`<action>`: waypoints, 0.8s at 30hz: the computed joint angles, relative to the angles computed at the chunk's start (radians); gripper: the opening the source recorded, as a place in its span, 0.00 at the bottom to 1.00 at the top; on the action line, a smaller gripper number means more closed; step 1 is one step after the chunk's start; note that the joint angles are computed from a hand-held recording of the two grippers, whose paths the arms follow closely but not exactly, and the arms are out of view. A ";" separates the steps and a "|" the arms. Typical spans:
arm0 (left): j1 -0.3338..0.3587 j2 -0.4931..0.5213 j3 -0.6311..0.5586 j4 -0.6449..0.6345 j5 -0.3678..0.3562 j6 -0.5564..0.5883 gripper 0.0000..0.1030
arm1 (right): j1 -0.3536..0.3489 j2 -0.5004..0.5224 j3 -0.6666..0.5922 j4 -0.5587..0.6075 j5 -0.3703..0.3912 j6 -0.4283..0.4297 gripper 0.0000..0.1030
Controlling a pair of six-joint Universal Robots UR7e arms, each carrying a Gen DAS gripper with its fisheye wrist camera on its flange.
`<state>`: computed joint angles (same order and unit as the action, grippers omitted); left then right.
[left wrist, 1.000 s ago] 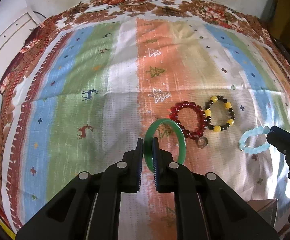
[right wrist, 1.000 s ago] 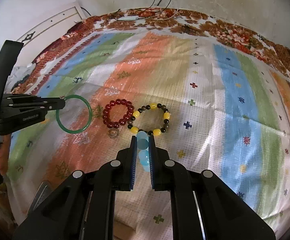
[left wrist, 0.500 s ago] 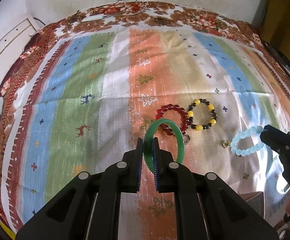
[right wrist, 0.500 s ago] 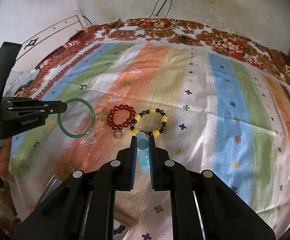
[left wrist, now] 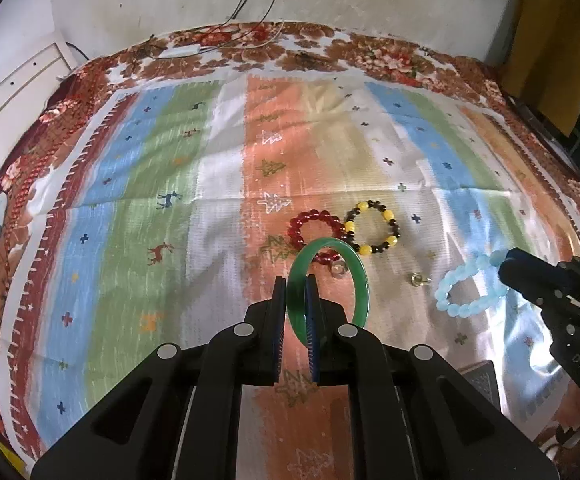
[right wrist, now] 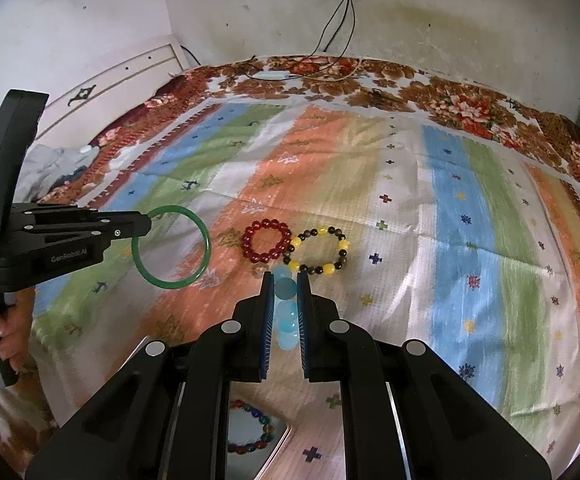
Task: Organize jewelry
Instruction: 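Carry the green bangle and light-blue bracelet into the tin and open both tools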
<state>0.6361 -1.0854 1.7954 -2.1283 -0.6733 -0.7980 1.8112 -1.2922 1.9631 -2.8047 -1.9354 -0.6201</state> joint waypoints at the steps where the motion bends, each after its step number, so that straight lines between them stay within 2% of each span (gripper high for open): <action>1: -0.005 -0.004 0.006 -0.001 0.001 -0.006 0.09 | 0.001 -0.005 0.005 0.002 0.001 0.001 0.12; 24: -0.130 -0.087 0.165 -0.104 -0.012 -0.083 0.09 | 0.011 -0.174 0.127 0.075 0.111 -0.002 0.12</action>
